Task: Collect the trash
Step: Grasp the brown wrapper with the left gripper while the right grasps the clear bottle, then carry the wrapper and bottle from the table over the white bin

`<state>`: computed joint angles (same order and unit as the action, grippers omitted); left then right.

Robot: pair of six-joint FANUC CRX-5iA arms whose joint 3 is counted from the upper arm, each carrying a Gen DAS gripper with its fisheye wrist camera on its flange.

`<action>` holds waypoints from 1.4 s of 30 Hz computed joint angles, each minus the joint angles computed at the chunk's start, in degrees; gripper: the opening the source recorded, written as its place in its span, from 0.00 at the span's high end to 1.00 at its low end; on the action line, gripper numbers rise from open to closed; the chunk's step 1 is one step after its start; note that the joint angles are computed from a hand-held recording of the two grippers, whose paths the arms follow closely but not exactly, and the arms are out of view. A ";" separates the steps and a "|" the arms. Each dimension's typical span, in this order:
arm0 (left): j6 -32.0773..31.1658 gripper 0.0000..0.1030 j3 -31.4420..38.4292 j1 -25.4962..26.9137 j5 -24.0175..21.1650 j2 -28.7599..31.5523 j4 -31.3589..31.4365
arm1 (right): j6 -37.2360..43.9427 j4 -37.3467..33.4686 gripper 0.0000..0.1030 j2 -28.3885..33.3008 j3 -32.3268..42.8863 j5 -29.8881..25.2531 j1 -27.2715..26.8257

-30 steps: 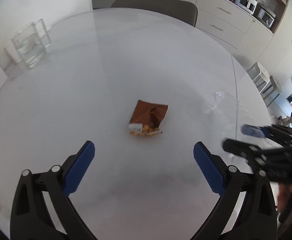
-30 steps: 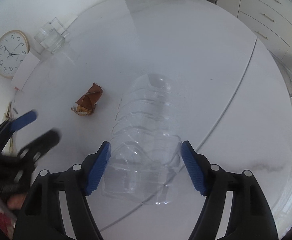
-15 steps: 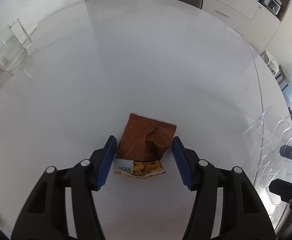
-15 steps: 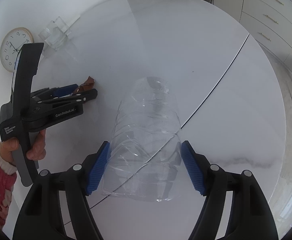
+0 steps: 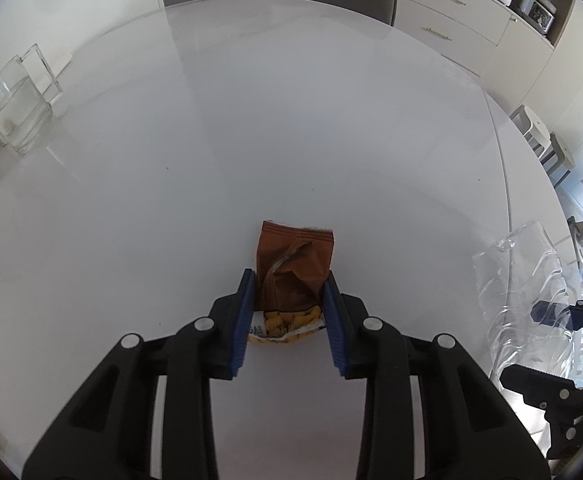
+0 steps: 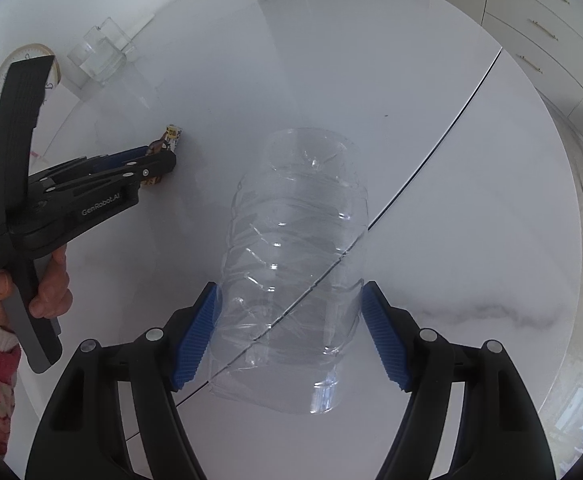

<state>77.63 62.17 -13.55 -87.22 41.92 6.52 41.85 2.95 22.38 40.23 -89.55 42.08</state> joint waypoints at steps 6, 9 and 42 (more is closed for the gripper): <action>0.11 0.68 -1.83 0.48 0.47 -1.20 0.72 | 0.40 1.26 0.18 4.16 4.77 -2.92 -0.52; -0.06 0.68 -1.29 0.71 0.10 -0.97 0.97 | 0.79 1.31 0.18 5.96 6.73 -3.69 -0.89; 6.96 0.69 -25.67 -1.04 6.72 -28.31 -0.63 | -3.82 8.83 0.37 -16.97 -12.56 1.46 9.81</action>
<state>84.59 36.50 -14.59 -80.50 13.61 5.90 38.03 11.79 5.41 27.67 -88.10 51.89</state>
